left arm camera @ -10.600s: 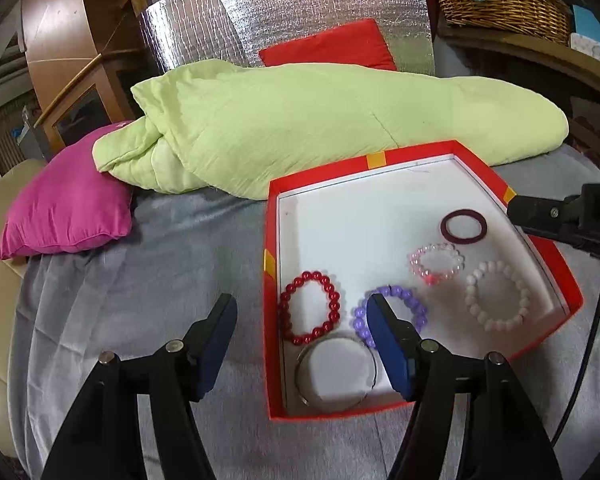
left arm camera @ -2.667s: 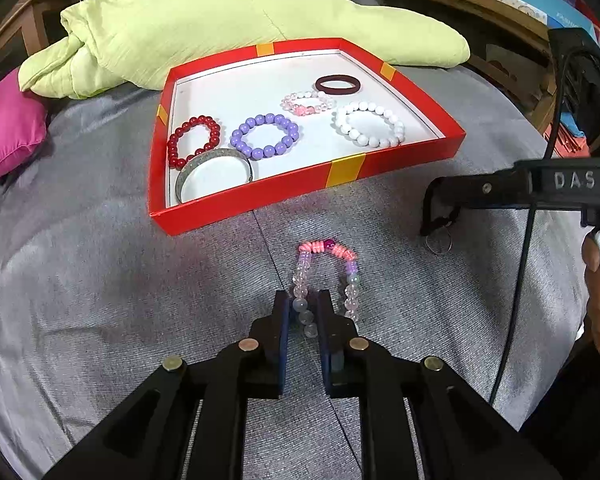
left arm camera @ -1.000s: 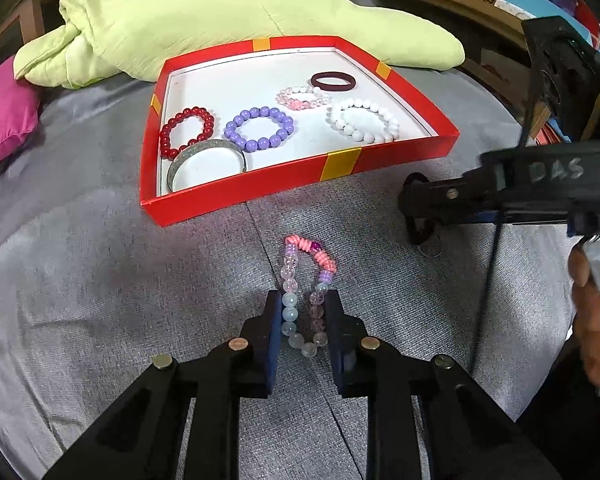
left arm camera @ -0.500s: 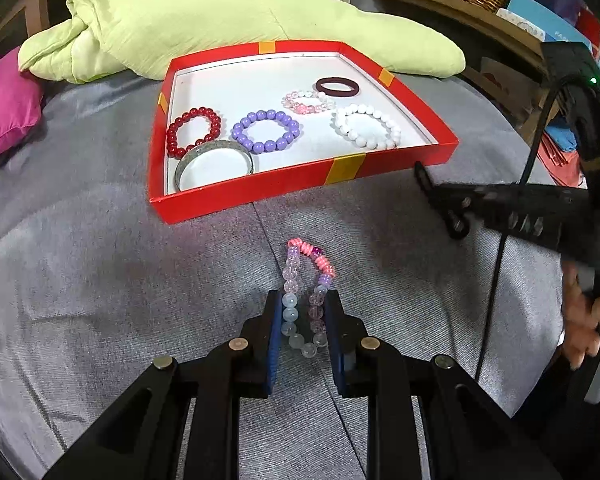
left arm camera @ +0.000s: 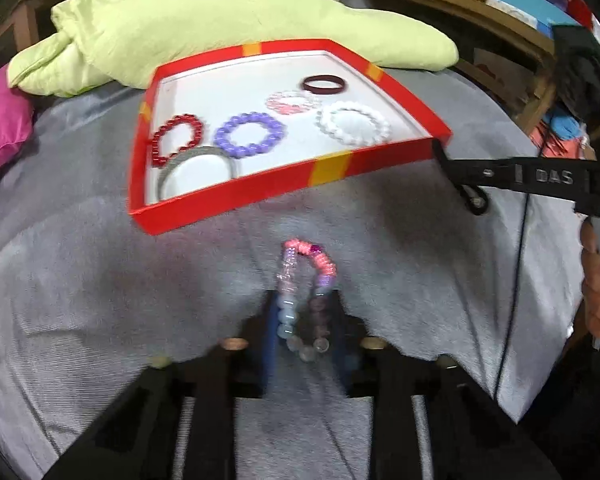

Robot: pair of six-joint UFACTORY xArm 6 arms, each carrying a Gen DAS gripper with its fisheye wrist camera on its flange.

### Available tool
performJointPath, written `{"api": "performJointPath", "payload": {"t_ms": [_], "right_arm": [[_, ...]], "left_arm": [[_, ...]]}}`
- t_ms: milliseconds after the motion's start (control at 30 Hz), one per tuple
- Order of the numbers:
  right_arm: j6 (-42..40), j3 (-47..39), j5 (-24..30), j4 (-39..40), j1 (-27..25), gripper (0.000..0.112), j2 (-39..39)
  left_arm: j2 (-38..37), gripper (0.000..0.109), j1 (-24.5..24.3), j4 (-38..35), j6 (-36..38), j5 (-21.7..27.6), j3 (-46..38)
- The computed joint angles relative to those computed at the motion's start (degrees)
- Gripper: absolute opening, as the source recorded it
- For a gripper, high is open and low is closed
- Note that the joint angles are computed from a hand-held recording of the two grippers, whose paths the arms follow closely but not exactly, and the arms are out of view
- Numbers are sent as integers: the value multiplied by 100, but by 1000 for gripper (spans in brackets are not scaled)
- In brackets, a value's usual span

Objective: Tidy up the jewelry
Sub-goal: 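Lift the pale bracelet with the left tool while the right grasps the black hair tie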

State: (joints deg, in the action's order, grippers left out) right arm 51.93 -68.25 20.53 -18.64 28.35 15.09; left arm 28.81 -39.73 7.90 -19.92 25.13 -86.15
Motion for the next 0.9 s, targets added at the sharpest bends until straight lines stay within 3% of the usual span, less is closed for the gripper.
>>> {"api": "performJointPath", "payload": {"t_ms": [67, 133, 500, 667, 900], "right_arm": [[105, 82, -97, -62, -37, 9, -59], [154, 122, -159, -78, -60, 9, -84], [420, 350, -857, -328, -127, 9, -243], [838, 424, -1171, -785, -175, 9, -317], [2027, 418, -1539, -2075, -303, 9, -412]], "left_arm": [[-18, 13, 46, -245, 79, -99, 50], [-40, 8, 56, 50, -172, -139, 70], [-329, 8, 121, 153, -317, -693, 375], [-454, 8, 143, 209, -394, -922, 487], [-575, 8, 196, 581, -756, -1316, 550]]}}
